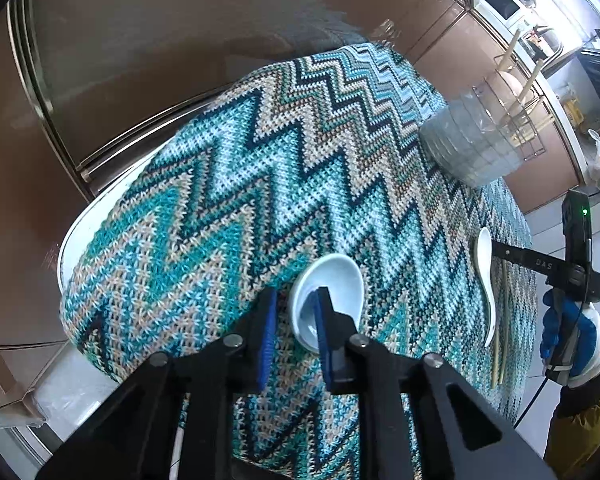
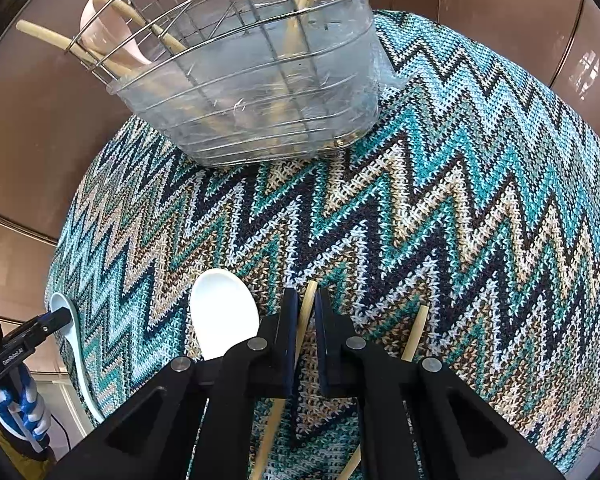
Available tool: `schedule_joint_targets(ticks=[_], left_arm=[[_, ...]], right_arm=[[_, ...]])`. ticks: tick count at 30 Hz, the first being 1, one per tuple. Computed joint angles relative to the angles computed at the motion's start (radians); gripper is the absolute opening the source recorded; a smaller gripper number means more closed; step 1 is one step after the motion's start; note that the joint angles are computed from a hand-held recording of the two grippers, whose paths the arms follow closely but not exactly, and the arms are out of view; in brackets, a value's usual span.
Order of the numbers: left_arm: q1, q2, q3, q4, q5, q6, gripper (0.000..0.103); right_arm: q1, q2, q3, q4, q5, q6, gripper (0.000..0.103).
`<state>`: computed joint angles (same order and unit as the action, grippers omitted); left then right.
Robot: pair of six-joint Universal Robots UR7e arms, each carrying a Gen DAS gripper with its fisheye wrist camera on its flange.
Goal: Organize utensils
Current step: 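Grasp a bamboo chopstick with the right gripper while the left gripper grasps a white spoon, then lift the chopstick and spoon and carry both over the utensil holder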
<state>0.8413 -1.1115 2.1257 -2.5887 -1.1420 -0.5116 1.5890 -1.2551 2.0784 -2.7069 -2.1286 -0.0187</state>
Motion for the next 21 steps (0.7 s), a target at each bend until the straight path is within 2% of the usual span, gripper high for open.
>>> schedule_joint_targets(ticks=[10,21], left_arm=[[-0.001,0.001,0.002,-0.015,-0.002,-0.01,0.008],[-0.023,-0.004,0.026,-0.068,0.027,-0.001,0.007]], right_arm=[[-0.032,-0.079,0.045,-0.019,0.058,-0.024,0.005],[-0.052,-0.203,0.106,-0.03,0.128,-0.071,0.005]])
